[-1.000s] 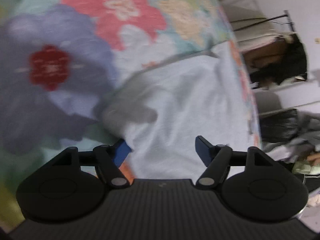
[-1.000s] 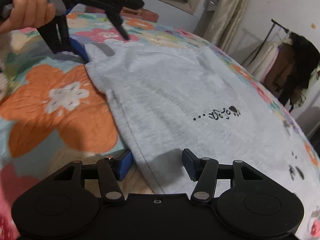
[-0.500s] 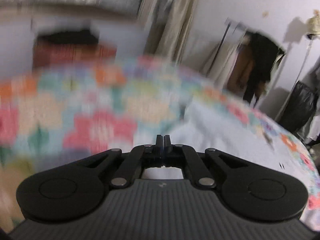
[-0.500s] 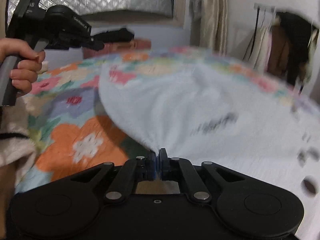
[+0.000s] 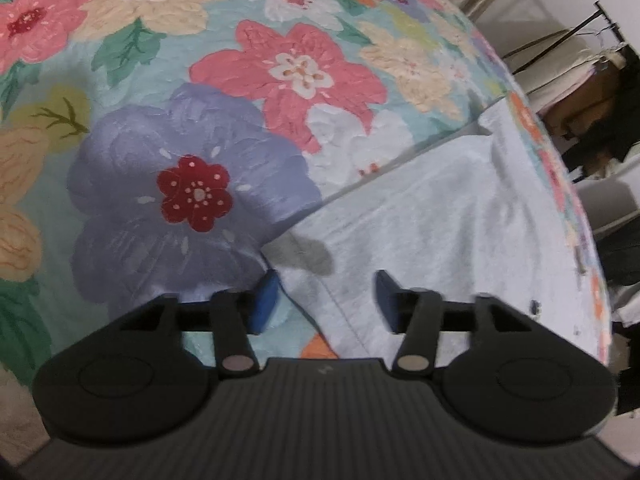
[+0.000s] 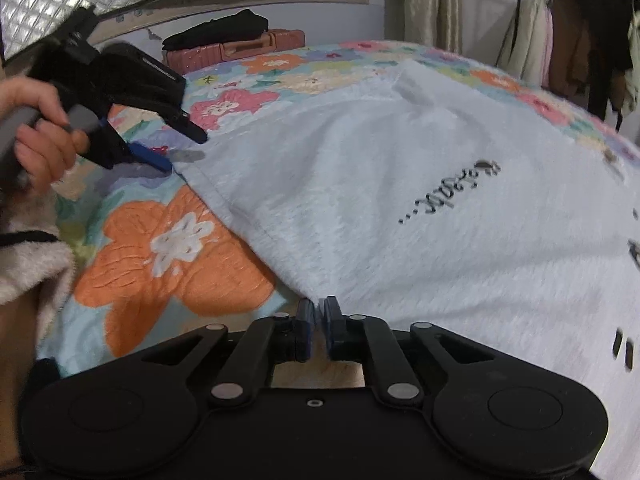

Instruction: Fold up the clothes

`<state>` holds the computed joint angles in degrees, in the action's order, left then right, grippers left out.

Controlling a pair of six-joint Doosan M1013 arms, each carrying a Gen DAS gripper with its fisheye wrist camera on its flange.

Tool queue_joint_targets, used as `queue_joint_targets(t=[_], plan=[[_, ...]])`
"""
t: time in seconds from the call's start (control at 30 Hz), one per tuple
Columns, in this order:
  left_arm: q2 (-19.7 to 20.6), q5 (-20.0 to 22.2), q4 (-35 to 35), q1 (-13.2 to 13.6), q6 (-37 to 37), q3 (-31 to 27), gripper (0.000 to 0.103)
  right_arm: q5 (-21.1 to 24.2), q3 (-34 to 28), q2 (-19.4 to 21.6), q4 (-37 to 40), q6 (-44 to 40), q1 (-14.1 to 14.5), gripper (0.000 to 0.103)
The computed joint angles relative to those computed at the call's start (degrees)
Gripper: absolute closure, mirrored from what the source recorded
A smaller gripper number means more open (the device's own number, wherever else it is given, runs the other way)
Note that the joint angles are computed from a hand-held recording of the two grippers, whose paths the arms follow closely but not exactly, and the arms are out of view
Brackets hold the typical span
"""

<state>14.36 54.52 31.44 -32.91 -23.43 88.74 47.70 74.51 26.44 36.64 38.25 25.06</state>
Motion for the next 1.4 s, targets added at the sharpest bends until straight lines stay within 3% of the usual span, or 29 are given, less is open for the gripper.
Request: queue_joint_targets(t=[0.03, 0.1, 0.17, 0.2, 0.23, 0.27, 0.4, 0.43, 0.5, 0.53, 0.63, 0.67, 0.7, 0.73, 0.77, 0.8, 0.87, 0.97, 1.0, 1.07, 1.2, 1.33, 1.4], plan=[[0.49, -0.63, -0.73, 0.5, 1.03, -0.19, 0.022, 0.4, 0.23, -0.31, 0.09, -0.05, -0.16, 0.09], [1.69, -1.33, -1.9, 1.3, 5.04, -1.18, 0.018, 0.14, 0.85, -1.03, -0.46, -1.02, -0.27, 0.08], [3.11, -0.32, -0.16, 0.98, 9.54, -3.17, 0.055, -2.46, 1.74, -1.75, -2.24, -0.5, 0.03, 0.064], [3.21, -1.83, 0.91, 0.87, 9.76, -3.13, 0.101, -4.34, 2.14, -2.05, -3.83, 0.47, 0.28, 0.056], [2.86, -4.51, 2.45, 0.73, 7.74, -2.43, 0.099, -5.79, 2.43, -2.25, -5.45, 1.37, 0.51, 0.052], [2.77, -4.18, 5.42, 0.14, 6.58, -2.27, 0.099, -7.46, 2.76, -2.48, -8.47, 3.05, 0.87, 0.046], [3.19, 4.43, 16.85, -3.03, 5.94, -4.06, 0.099, -11.18, 4.07, -2.92, -25.53, 11.44, 2.36, 0.031], [3.29, 5.66, 18.66, -3.68, 7.23, -4.55, 0.099, -11.51, 4.31, -2.83, -30.31, 13.6, 2.8, 0.027], [4.47, 8.99, 19.05, -4.73, 13.17, -6.6, 0.099, -13.89, 5.12, -2.71, -36.36, 16.79, 3.41, 0.008], [5.06, 10.21, 19.23, -5.2, 15.67, -7.44, 0.099, -15.33, 5.47, -2.68, -37.97, 18.03, 3.53, 0.006], [4.63, 8.76, 18.14, -4.88, 13.3, -6.84, 0.099, -18.39, 5.47, -2.2, -39.73, 21.7, 3.63, 0.013], [4.29, 8.45, 17.98, -4.72, 11.75, -6.48, 0.099, -19.57, 5.3, -1.94, -39.05, 21.77, 3.61, 0.033], [4.23, 9.84, 18.09, -4.89, 11.56, -6.61, 0.099, -19.83, 5.23, -1.94, -38.63, 21.31, 3.56, 0.069], [4.25, 11.61, 18.24, -5.15, 11.71, -6.88, 0.1, -20.07, 5.14, -1.94, -38.28, 20.94, 3.52, 0.09], [4.27, 13.36, 18.4, -5.4, 11.87, -7.15, 0.1, -20.64, 5.19, -1.96, -36.15, 18.55, 3.25, 0.098], [4.28, 15.26, 19.23, -6.12, 14.07, -7.62, 0.099, -24.21, 7.09, -3.5, -31.27, 13.16, 2.82, 0.098], [4.62, 18.17, 19.84, -7.15, 18.61, -8.76, 0.1, -26.29, 8.83, -5.91, -24.34, 3.73, 2.1, 0.098], [5.8, 19.6, 15.75, -6.81, 23.05, -10.45, 0.1, -16.84, 6.56, -5.51, -15.73, 1.58, -0.46, 0.098], [6.16, 19.04, 12.54, -6.14, 24.21, -10.78, 0.1, -13.75, 5.37, -4.4, -17.63, 3.29, -0.62, 0.098], [6.6, 19.03, 8.23, -5.22, 25.12, -11.1, 0.1, -12.44, 5.25, -3.65, -24.09, 5.75, 0.46, 0.097], [5.6, 20.07, 11.57, -5.76, 22.34, -10.09, 0.099, -11.68, 4.79, -3.61, -20.86, 3.79, 0.36, 0.096], [6.32, 18.27, 2.87, -3.48, 23.99, -10.42, 0.098, -6.92, 2.01, -1.25, -21.29, 10.87, -0.11, 0.092], [5.64, 16.82, 1.63, -2.99, 21.88, -9.54, 0.094, -7.16, 2.47, -1.58, -20.4, 11.71, 0.09, 0.087]])
